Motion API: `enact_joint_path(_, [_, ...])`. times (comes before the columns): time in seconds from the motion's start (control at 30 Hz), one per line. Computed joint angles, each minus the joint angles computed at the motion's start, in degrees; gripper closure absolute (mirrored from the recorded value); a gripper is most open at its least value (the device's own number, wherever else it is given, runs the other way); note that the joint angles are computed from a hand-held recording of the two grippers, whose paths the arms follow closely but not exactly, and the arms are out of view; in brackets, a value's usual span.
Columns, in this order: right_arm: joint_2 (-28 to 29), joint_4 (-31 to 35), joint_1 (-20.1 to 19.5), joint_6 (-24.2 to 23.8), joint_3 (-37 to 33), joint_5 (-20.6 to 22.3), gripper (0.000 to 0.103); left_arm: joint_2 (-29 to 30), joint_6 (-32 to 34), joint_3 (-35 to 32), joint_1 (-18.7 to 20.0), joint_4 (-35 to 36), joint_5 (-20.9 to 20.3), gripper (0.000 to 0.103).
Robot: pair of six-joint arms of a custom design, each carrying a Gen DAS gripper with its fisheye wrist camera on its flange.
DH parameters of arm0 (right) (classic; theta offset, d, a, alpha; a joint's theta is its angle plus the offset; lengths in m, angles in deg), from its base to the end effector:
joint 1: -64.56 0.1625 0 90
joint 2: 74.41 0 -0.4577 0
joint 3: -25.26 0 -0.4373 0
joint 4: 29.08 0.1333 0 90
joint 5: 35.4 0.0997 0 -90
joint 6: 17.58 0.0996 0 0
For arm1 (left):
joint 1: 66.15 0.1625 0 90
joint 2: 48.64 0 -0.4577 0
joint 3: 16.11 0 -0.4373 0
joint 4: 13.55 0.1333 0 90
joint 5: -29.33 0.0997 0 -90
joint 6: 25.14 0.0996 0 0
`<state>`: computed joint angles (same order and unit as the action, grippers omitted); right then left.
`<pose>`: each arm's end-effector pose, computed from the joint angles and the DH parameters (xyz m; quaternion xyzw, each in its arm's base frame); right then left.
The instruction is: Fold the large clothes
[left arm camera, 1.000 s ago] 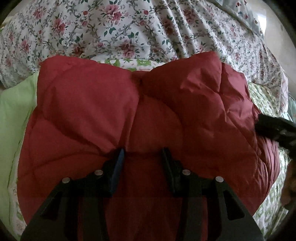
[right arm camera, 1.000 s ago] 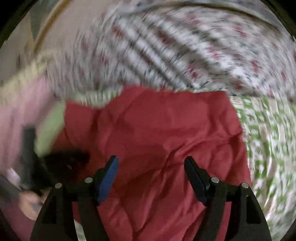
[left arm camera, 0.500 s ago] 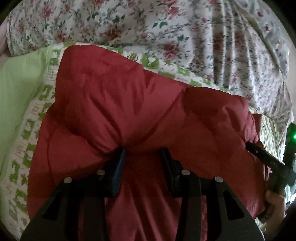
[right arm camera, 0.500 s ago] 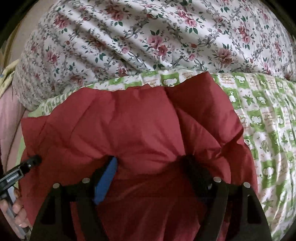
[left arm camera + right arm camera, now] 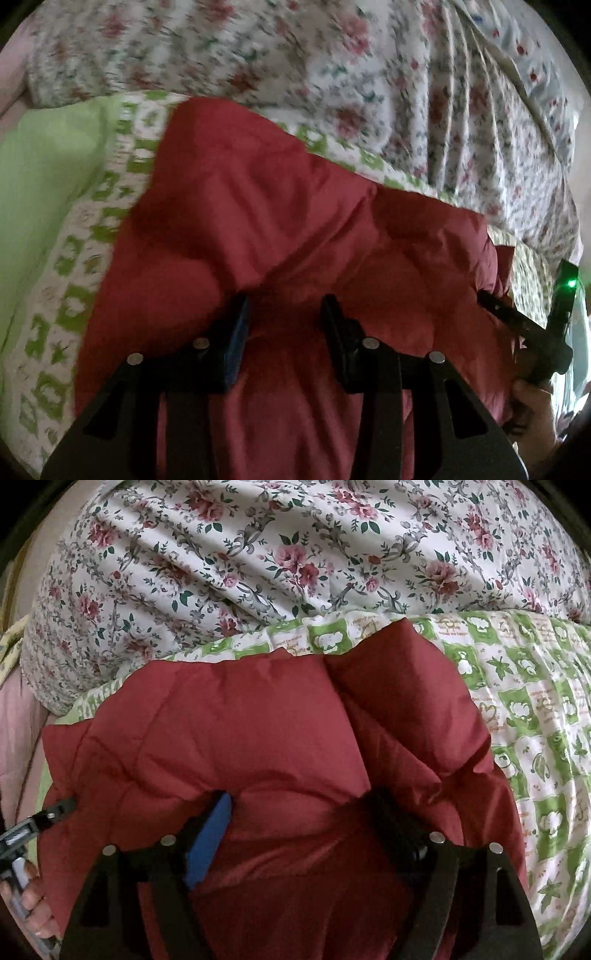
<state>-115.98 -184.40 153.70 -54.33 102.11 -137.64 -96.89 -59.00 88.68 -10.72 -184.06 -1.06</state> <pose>0.0996 -0.8360 0.1793 0.2696 -0.9221 0.2107 0.1805 -0.1925 -0.6658 0.1336 -0.0980 0.8494 -0.4224 0.3007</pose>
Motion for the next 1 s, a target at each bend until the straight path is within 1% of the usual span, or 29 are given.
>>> enact_joint_path(0.07, [0.1,0.0,0.0,0.1,-0.1,0.0,0.022,-0.3,-1.8,0.5,0.3,1.6,2.0,0.064])
enact_joint_path(0.13, [-0.5,0.2,0.1,0.9,0.4,0.1,0.022,0.3,-2.6,-0.7,1.4,4.5,1.8,0.064])
enact_joint_path(0.2, [-3.0,-0.7,0.5,0.7,3.2,0.6,0.022,0.7,-3.0,-1.5,1.9,6.7,2.1,0.064])
enact_joint_path(0.3, [-8.1,-4.9,0.2,-2.3,9.9,3.2,0.022,1.3,-3.4,-2.3,2.0,8.0,3.0,0.064])
enact_joint_path(0.37, [-10.4,-7.2,-0.2,-4.8,13.2,3.2,0.022,1.5,-2.8,-2.3,2.0,7.3,3.1,0.064])
enact_joint_path(0.4, [-10.9,-7.4,-0.4,-5.3,14.0,2.5,0.022,1.6,-2.6,-2.3,2.0,7.1,3.1,0.064])
enact_joint_path(0.47, [-10.9,-7.0,-1.0,-5.8,14.5,0.4,0.022,1.9,-2.3,-2.7,2.1,7.3,3.4,0.064])
enact_joint_path(0.57, [-10.1,-8.1,-2.5,-6.8,15.1,0.9,0.022,1.8,-2.9,-2.8,2.1,9.1,4.1,0.064])
enact_joint_path(0.67, [-9.3,-9.0,-3.3,-6.6,15.1,1.8,0.020,1.2,-4.2,-2.8,1.9,11.2,3.3,0.064])
enact_joint_path(0.77, [-9.2,-7.9,-3.4,-5.2,14.5,2.1,0.020,-0.4,-4.2,-0.8,1.2,9.7,1.8,0.064])
enact_joint_path(0.87, [-9.3,-7.2,-3.4,-4.9,14.2,2.3,0.020,-2.7,-3.8,3.0,-0.3,5.2,0.0,0.064])
enact_joint_path(0.9, [-9.5,-6.4,-3.4,-4.6,14.0,2.3,0.020,-3.3,-3.6,4.0,-0.8,4.0,-0.3,0.063])
enact_joint_path(0.93, [-10.0,-6.4,-3.5,-4.2,14.6,2.5,0.020,-4.1,-3.2,5.4,-1.4,2.4,-0.7,0.059])
enact_joint_path(1.0, [-10.9,-6.0,-3.7,-2.9,15.2,3.9,0.020,-5.6,-2.9,8.3,-2.8,0.2,-0.9,0.057])
